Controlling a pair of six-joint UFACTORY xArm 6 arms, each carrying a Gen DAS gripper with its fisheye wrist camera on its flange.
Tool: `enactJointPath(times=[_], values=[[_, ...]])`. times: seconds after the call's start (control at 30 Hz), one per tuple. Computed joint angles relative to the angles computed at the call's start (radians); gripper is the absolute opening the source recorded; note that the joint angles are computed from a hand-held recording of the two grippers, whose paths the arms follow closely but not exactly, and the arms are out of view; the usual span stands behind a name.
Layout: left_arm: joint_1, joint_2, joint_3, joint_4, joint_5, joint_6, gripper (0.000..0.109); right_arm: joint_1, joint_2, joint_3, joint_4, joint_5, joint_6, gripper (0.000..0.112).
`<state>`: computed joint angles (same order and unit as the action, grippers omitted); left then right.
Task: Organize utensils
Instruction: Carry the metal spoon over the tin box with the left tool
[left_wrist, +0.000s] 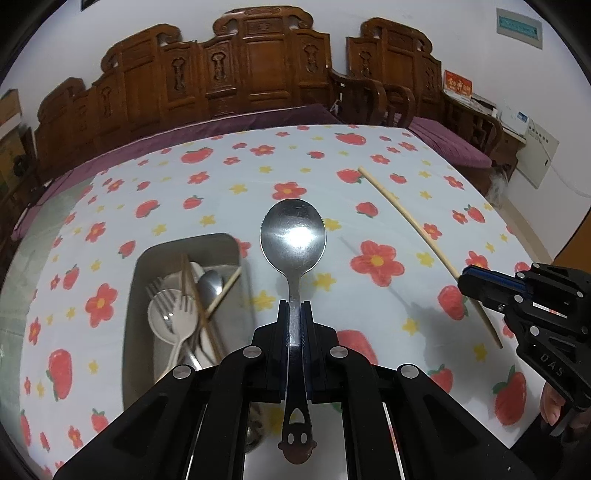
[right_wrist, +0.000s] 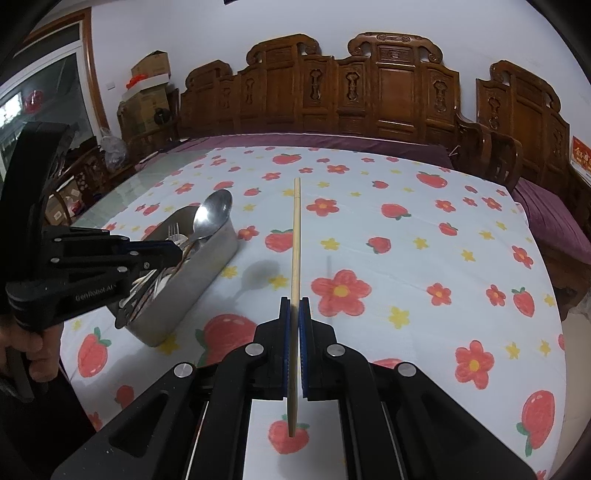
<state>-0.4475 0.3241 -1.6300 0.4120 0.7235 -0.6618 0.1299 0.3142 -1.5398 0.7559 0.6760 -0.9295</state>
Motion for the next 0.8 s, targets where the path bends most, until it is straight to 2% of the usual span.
enactJointPath(times=[0.4,0.8], values=[[0.082,-0.090,0.150,-0.027,-0.078,0.042,0.005,0.041,-0.036,0.056,-0.021,-0.009,0.000,0.005],[0.139,-0.069,0.204,-0.077,-0.106,0.102,0.005,0.054,-0.030,0.062,-0.036,-0.013,0.025,0.005]])
